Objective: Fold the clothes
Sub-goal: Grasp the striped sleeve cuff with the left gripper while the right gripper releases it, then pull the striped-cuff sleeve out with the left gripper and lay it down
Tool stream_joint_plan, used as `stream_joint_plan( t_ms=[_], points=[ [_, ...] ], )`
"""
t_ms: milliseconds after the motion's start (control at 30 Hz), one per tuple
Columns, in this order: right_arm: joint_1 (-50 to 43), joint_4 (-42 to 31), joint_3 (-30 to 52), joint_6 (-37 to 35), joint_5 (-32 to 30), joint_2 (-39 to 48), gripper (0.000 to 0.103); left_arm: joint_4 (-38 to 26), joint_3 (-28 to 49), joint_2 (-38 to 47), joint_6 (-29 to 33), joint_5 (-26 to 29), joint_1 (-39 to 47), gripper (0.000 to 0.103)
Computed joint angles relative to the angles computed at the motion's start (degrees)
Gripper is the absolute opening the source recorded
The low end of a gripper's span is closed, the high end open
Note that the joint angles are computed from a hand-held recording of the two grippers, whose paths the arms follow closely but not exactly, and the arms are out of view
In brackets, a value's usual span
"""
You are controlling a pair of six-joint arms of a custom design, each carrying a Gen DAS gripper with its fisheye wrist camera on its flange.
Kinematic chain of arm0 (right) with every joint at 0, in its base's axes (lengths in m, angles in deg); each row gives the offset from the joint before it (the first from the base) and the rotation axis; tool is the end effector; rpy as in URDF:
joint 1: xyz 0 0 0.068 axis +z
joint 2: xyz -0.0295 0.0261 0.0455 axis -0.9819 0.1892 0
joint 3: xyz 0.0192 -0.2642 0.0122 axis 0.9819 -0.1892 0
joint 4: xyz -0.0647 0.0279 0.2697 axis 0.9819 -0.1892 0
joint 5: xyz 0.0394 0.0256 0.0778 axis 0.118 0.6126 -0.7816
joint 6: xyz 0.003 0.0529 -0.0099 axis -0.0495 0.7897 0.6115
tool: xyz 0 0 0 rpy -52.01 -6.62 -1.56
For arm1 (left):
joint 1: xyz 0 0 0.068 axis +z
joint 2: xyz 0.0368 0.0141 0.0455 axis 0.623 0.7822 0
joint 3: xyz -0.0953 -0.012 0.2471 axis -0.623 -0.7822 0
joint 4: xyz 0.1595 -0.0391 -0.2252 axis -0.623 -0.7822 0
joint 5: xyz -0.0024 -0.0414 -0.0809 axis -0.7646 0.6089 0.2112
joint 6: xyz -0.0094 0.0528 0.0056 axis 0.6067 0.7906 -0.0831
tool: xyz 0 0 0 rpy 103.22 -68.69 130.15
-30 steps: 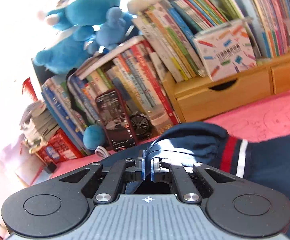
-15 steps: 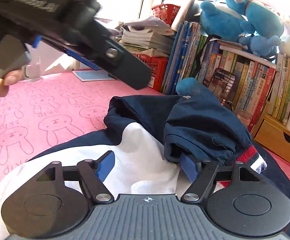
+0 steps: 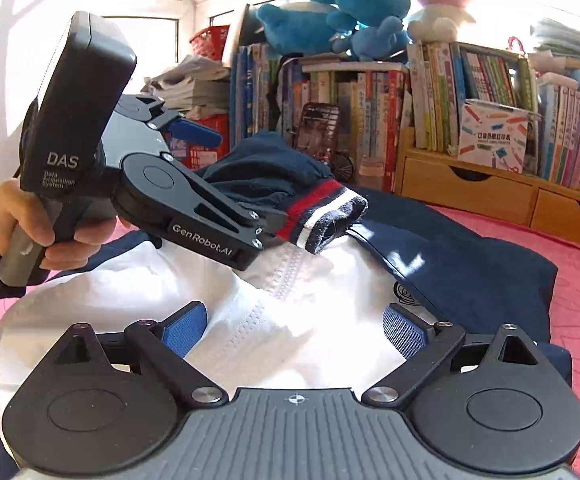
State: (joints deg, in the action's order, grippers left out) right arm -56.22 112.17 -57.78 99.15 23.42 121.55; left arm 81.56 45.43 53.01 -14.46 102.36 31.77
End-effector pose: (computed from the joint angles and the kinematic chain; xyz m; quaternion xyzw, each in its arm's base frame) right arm 0.2312 0.0896 0.0032 -0.0447 0.8555 0.0565 0.5128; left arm 0.3863 -0.0564 0.0217 0.4236 0.7391 0.0334 0.5227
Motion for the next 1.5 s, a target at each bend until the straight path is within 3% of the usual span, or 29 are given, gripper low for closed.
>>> stream_joint_plan(
  t_ms=[133,233,300,400,467,567,633,733,800,900,967,1000,1033,1067,1267,1400,1500],
  points=[
    [-1.75,3.22,0.41,4.19,-2.36,3.65,0.097,-4.51,5.95,4.1,-0.56,-5.96,-3.06,0.1],
    [-1.99,2.34,1.04,5.34,-2.81,3.55,0.099,-7.23,8.62,5.28,-4.27,-8.55,-3.0,0.072],
    [-3.21,0.69,1.64,6.42,-4.53,3.15,0.101,-6.9,9.34,5.76,-6.98,-10.04,-2.42,0.047],
    [-4.89,-0.99,2.45,8.49,-7.04,3.23,0.103,-8.54,9.71,4.16,-10.31,-9.76,-0.24,0.031],
    [-5.65,-2.16,3.04,9.77,-8.13,3.35,0.103,-9.84,10.16,3.33,-10.9,-9.08,1.3,0.031],
    [-5.55,-4.18,3.68,10.82,-7.82,3.1,0.103,-9.14,9.48,3.11,-7.75,-6.08,3.52,0.047],
    [-4.79,-5.82,4.01,10.88,-6.56,2.56,0.103,-4.71,7.14,3.45,-4.85,-3.98,4.34,0.076],
    [-4.0,-7.66,4.54,10.88,-5.29,2.03,0.103,3.43,4.42,5.41,1.99,-4.28,3.51,0.083],
    [-3.79,-9.18,5.15,10.94,-4.94,1.7,0.103,3.9,5.86,7.19,3.39,-6.23,2.2,0.088],
    [-3.6,-10.22,5.42,11.16,-4.61,1.36,0.103,2.15,10.12,9.72,0.61,-10.5,0.77,0.101],
    [-3.52,-10.67,5.51,11.23,-4.43,1.2,0.103,0.86,12.44,10.61,-2.37,-12.63,0.76,0.096],
    [-3.52,-10.84,5.56,11.23,-4.39,1.18,0.103,0.15,13.64,11.06,-3.85,-13.7,0.76,0.082],
    [-3.54,-10.95,5.6,11.25,-4.41,1.19,0.103,-0.62,14.87,11.52,-5.33,-14.78,0.75,0.06],
    [-3.56,-11.04,5.65,11.27,-4.45,1.22,0.103,-1.4,15.42,11.36,-6.93,-15.04,1.09,0.051],
    [-3.95,-11.95,6.03,11.42,-5.08,1.19,0.103,2.64,16.79,8.93,-15.69,-16.95,6.22,0.042],
    [-3.97,-12.83,6.28,11.51,-5.17,1.0,0.103,-4.33,24.65,8.23,-20.71,-17.66,11.56,0.035],
    [-3.79,-13.93,6.66,11.47,-4.88,0.75,0.103,-13.87,35.28,11.25,-23.61,-18.5,15.33,0.03]
  ],
)
